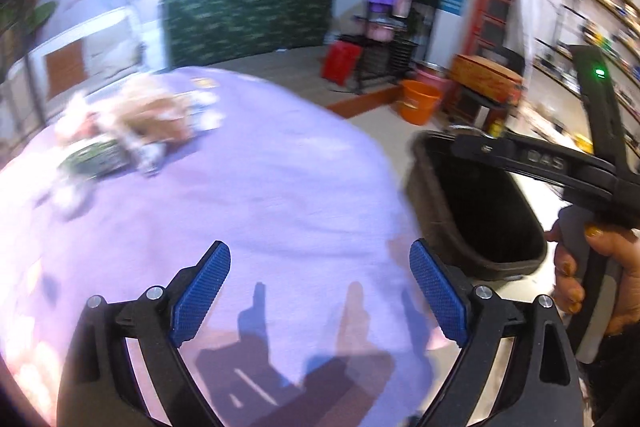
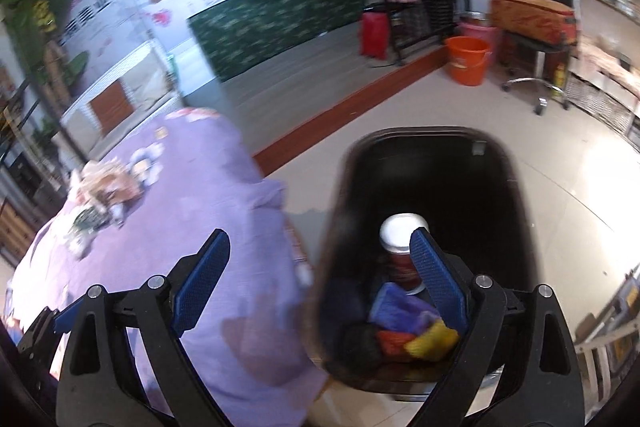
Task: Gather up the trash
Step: 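Move both tools back over the remaining trash on the bed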
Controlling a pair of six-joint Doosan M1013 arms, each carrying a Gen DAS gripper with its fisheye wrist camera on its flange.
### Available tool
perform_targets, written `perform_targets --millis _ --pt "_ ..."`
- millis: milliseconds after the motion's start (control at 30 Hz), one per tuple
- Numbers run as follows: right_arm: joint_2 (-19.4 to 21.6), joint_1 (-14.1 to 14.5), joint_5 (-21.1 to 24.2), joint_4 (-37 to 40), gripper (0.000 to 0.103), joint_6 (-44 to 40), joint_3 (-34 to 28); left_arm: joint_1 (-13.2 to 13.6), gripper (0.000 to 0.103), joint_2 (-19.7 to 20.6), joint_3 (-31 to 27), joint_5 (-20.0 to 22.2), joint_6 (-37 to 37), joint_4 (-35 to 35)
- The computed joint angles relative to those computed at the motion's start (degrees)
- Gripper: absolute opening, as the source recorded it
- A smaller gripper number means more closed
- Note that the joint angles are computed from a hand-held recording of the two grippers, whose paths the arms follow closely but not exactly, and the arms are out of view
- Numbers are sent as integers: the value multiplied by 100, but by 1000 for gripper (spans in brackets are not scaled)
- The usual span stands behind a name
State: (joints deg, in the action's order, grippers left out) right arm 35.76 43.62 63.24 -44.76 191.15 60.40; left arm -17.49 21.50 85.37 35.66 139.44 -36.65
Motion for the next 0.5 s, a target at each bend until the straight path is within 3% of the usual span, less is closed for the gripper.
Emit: perform_targets --millis 233,500 --pt "703 -37 -387 495 90 -1659 -1221 341 88 -40 48 -486 -1162 786" --pt "1598 -34 -196 1016 90 -3677 -2997 710 72 245 -467 -140 -2430 1451"
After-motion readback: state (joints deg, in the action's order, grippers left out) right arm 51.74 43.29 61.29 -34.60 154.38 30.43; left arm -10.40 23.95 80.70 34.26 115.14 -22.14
